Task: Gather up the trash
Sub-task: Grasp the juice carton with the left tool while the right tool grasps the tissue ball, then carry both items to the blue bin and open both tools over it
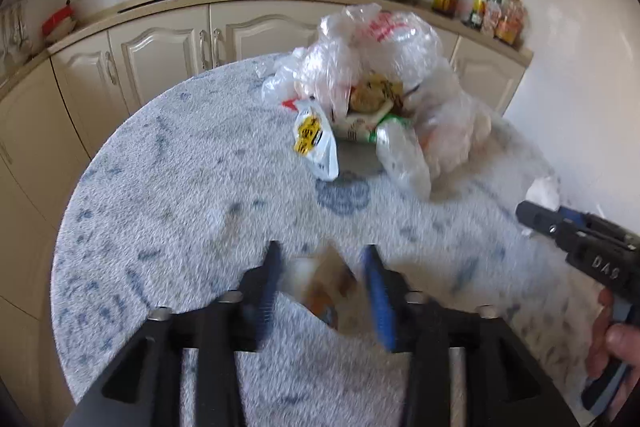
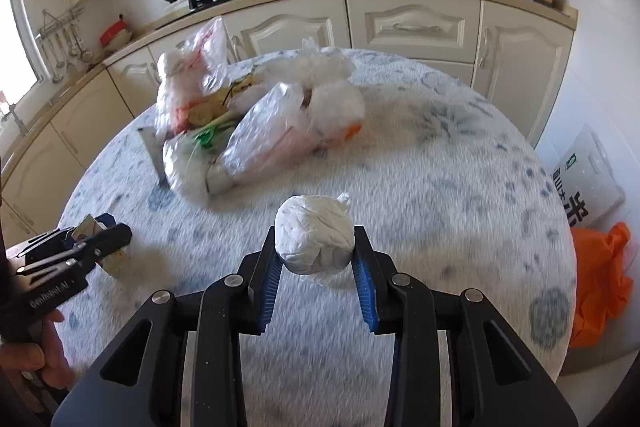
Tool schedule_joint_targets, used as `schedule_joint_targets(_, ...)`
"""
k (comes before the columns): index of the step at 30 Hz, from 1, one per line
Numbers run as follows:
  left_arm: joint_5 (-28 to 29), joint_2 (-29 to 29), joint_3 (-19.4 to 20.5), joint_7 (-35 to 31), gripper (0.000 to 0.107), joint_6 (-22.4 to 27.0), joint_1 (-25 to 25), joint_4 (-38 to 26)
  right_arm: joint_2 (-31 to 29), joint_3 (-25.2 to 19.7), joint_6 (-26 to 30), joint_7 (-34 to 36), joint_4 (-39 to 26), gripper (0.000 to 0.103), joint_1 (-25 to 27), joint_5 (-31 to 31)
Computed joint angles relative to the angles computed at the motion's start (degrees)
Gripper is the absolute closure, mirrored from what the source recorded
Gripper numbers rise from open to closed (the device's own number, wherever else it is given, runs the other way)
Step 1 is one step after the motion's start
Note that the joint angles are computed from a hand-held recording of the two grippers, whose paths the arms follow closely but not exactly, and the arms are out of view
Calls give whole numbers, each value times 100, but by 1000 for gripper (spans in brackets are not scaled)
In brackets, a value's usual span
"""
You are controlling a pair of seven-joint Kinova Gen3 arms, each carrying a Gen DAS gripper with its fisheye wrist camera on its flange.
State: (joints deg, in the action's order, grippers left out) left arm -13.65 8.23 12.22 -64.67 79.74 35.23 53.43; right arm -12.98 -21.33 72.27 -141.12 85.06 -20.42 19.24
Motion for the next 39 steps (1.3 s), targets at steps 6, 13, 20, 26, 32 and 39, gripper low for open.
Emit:
schedule_joint_targets(6, 87, -40, 60, -52, 65, -79, -123, 132, -171, -114, -42, -179, 148, 69, 15, -70)
schedule_joint_targets(13, 689, -471, 33, -192, 72, -439, -480, 666, -266, -129, -120, -143, 208, 69, 103, -176)
schedule_joint_targets(20, 673, -789, 283, 10, 72, -712, -577, 970, -408, -191, -55, -83, 160, 69, 244, -145)
schedule_joint_targets(26, 514, -833, 563, 98, 72, -774, -415, 670, -687, -319, 168, 9, -11, 69, 496, -94)
schedule_joint_targets(32, 177, -672, 845, 225, 72, -883, 75, 124, -1096, -364, 479, 296, -228, 69, 922, -134)
schedule_joint_targets(39, -279, 37, 988, 121, 72, -729, 1190, -968, -1761, -78, 964, 780, -368, 69, 1536, -247)
